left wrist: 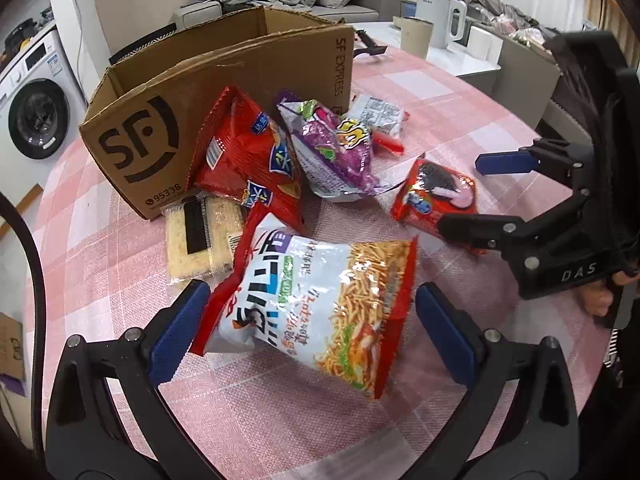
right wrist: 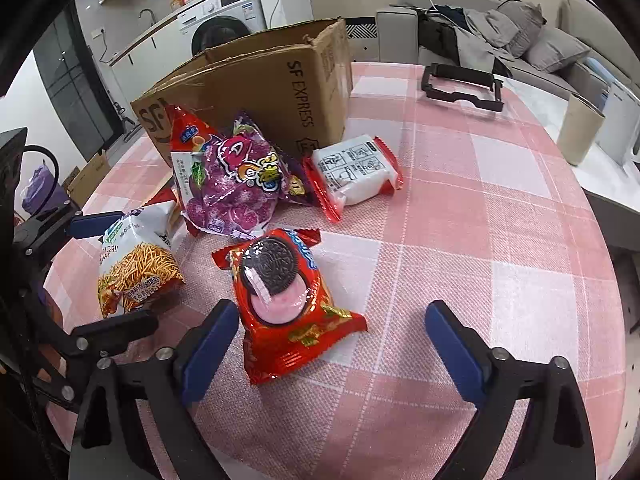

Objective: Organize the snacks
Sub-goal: 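Grasp a second noodle-snack bag with left tool while right tool grasps red Oreo packet, then carry the noodle bag and red Oreo packet up over the open box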

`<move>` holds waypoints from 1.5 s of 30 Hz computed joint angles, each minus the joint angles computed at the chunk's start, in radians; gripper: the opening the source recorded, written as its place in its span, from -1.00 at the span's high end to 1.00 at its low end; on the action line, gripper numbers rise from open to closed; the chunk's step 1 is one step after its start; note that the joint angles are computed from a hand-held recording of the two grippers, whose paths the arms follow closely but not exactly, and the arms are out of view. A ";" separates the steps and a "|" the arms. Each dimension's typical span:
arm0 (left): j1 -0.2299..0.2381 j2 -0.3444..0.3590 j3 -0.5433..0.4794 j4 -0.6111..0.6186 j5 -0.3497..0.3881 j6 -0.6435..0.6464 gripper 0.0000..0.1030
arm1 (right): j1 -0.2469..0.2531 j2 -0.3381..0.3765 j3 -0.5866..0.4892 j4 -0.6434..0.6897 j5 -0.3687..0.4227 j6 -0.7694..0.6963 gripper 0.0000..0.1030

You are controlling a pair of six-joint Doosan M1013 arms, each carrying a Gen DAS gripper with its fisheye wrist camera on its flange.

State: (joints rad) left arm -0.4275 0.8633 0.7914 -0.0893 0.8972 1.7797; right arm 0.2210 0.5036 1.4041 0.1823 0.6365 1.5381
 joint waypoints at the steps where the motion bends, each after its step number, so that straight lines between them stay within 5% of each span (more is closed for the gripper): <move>1: 0.000 0.002 -0.002 -0.005 0.001 0.003 -0.97 | 0.000 0.002 -0.003 0.010 0.003 -0.012 -0.77; 14: 0.026 0.054 -0.083 -0.097 0.051 0.042 -0.97 | 0.001 0.017 -0.029 0.089 0.028 -0.120 -0.65; 25: 0.032 0.020 -0.029 -0.163 0.012 0.107 -0.35 | 0.004 0.009 -0.015 0.114 0.006 -0.155 0.08; 45: 0.055 -0.049 0.076 -0.229 -0.084 0.064 -0.20 | -0.002 -0.023 0.037 0.251 -0.051 -0.200 0.12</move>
